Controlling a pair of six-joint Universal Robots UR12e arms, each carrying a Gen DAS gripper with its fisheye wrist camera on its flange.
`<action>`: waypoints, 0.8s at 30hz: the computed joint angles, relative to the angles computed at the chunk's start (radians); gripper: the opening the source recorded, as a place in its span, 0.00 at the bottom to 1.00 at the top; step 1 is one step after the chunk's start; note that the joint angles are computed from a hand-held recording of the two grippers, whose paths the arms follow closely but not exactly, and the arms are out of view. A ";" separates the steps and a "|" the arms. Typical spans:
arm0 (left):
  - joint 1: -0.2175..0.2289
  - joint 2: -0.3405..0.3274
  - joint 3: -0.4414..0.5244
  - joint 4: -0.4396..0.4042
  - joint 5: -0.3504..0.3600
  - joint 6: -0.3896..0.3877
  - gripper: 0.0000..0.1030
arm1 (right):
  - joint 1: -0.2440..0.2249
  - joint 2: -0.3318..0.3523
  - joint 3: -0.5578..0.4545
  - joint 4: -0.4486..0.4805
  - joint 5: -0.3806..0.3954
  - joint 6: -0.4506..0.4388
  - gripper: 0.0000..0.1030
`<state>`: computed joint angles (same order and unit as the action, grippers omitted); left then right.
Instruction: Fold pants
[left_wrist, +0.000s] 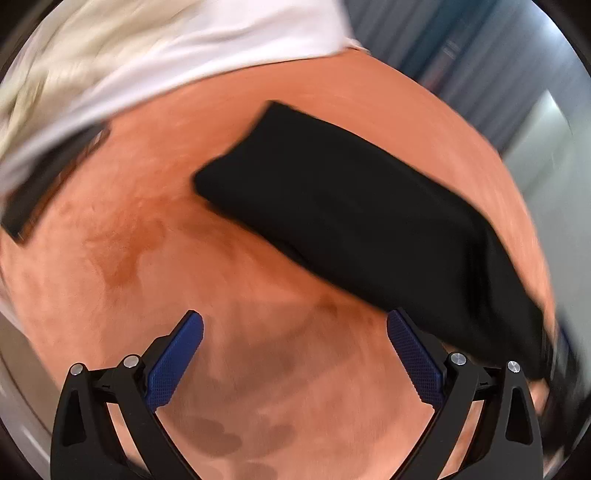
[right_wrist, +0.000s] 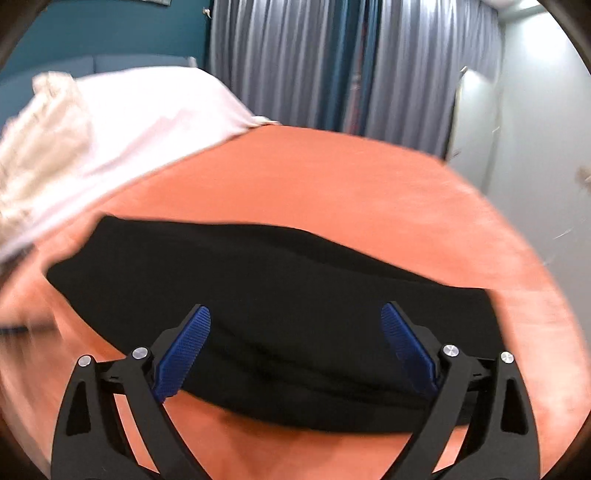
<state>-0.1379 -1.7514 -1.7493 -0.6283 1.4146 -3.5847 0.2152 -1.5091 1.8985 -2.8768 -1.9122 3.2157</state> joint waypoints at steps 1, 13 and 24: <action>0.013 -0.012 0.005 0.010 -0.014 -0.044 0.94 | -0.004 -0.017 0.019 0.003 -0.024 -0.008 0.89; -0.005 -0.157 0.128 0.109 0.151 -0.225 0.84 | -0.124 -0.150 0.205 0.064 0.037 0.133 0.95; -0.183 -0.118 0.232 0.217 0.098 0.107 0.10 | -0.254 -0.179 0.266 0.024 0.331 0.204 0.96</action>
<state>-0.3210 -1.8697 -1.5171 -0.4118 1.5125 -3.4778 -0.0387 -1.6885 2.1645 -2.8527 -1.5814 3.4197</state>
